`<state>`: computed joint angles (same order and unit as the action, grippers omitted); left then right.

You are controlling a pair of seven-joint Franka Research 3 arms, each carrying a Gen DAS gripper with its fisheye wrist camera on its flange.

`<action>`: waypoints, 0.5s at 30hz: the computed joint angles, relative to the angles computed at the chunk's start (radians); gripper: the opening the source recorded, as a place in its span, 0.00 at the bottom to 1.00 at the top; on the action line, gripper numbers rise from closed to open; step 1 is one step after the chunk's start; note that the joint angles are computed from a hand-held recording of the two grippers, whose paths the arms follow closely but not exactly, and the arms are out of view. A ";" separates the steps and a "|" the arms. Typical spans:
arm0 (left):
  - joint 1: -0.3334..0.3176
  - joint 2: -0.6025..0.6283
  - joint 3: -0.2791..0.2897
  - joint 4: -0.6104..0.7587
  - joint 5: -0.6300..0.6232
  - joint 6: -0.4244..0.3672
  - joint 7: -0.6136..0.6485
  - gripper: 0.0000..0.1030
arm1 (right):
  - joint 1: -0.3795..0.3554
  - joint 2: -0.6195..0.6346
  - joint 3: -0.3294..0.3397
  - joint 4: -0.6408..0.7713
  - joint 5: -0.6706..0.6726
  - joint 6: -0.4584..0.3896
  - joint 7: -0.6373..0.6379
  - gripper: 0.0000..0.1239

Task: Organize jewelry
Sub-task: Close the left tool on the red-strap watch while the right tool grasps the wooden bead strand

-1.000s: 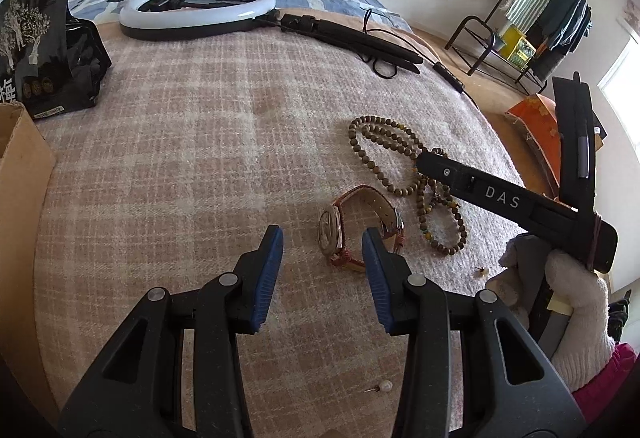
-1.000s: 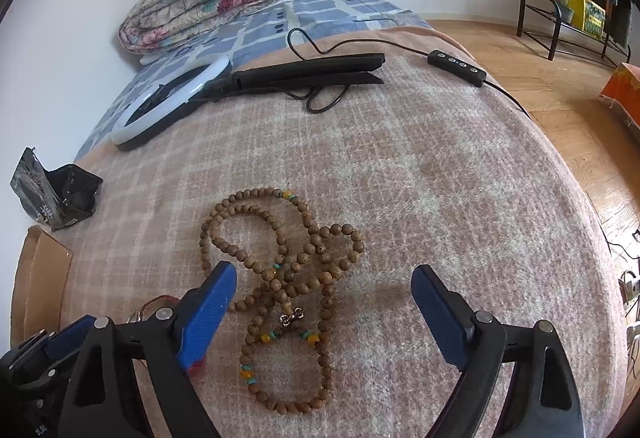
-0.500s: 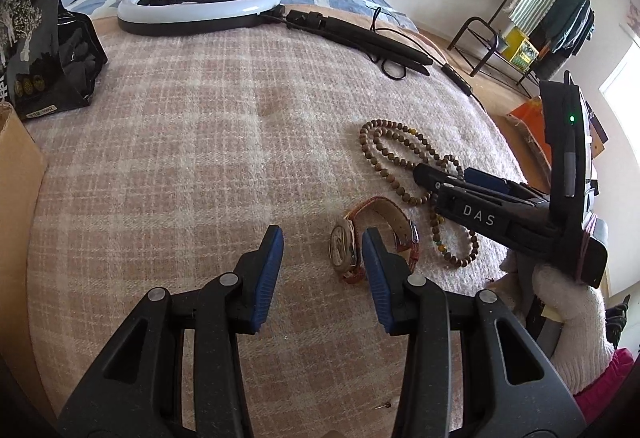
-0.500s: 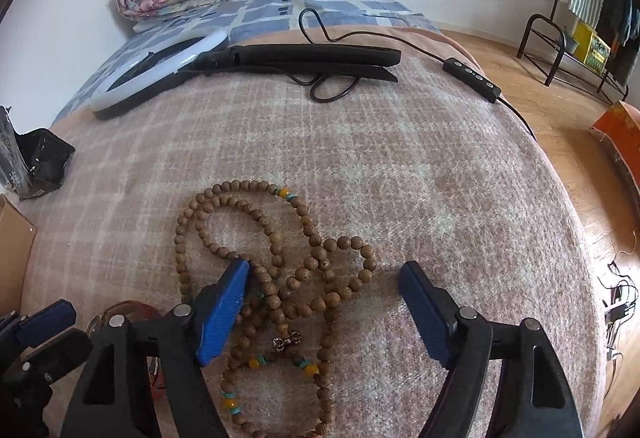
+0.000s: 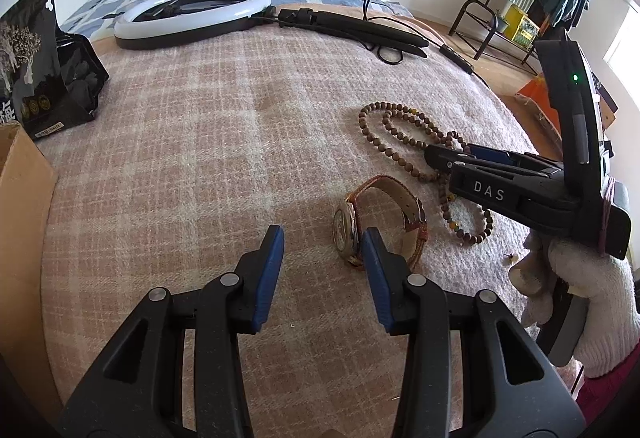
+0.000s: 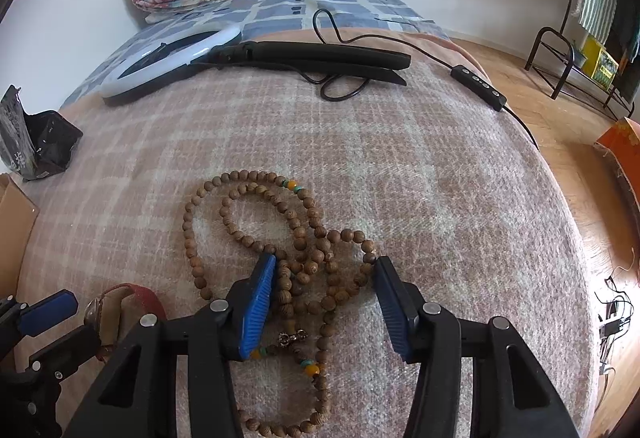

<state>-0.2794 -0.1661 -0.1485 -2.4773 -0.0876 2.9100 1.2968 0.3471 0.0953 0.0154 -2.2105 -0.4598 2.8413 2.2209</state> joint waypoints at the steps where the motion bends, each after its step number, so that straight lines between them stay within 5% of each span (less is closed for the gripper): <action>1: -0.003 -0.001 0.001 0.000 -0.005 -0.001 0.004 0.40 | 0.000 0.000 -0.001 0.000 -0.003 -0.001 0.002 0.42; 9: 0.014 0.038 -0.027 0.031 0.066 -0.013 -0.026 0.39 | -0.004 -0.003 0.000 -0.009 0.002 0.013 -0.012 0.36; 15: -0.001 0.064 -0.019 0.046 -0.038 -0.013 0.050 0.15 | -0.009 0.001 0.007 -0.020 0.071 0.055 -0.067 0.19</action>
<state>-0.2805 -0.1023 -0.1678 -2.4311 -0.1258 2.8973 1.3463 0.3385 0.0960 0.0223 -2.2301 -0.3892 2.8964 2.1537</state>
